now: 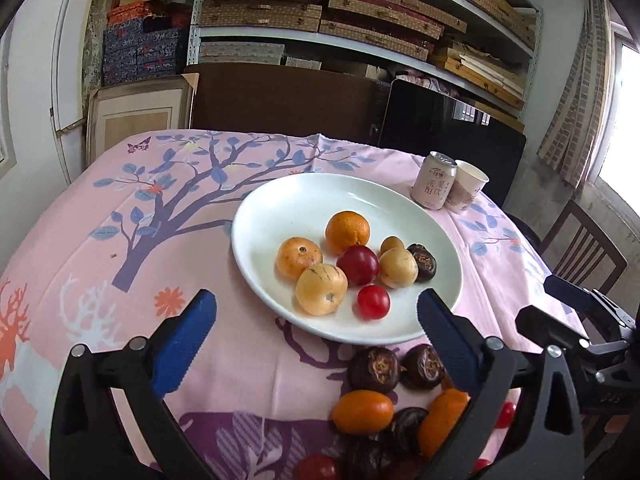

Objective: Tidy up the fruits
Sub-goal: 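Grasp a red tomato with the right gripper while the left grasps a dark mangosteen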

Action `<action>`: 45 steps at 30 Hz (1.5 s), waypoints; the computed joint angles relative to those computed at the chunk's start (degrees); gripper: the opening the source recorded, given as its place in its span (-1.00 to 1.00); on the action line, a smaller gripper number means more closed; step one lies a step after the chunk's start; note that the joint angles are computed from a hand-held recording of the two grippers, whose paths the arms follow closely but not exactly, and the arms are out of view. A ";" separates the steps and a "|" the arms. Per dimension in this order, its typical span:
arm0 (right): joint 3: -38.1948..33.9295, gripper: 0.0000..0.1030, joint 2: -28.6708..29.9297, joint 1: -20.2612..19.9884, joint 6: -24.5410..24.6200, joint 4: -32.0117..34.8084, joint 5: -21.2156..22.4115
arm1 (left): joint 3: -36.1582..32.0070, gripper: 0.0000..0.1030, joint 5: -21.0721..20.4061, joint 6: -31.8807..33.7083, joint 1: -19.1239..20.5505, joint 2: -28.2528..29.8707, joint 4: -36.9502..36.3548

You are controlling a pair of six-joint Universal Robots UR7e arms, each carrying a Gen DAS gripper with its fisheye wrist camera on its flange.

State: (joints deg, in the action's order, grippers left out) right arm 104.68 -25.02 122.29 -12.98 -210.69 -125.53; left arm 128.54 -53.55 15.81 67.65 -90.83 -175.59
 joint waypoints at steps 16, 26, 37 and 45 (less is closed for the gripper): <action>12.23 0.93 -1.96 7.18 6.04 -4.15 -8.47 | 14.86 0.91 6.35 -9.98 -9.96 -24.83 19.71; 16.27 0.93 -2.35 4.91 10.09 4.86 2.09 | 18.70 0.91 7.10 -13.36 -13.00 -35.79 35.29; 10.85 0.64 -0.86 3.53 12.27 14.92 -0.74 | 19.11 0.91 8.51 -8.54 -10.98 -32.83 35.89; 10.62 -0.45 -0.92 2.05 11.39 13.46 2.55 | 18.14 0.92 9.15 -8.28 -10.27 -27.58 36.53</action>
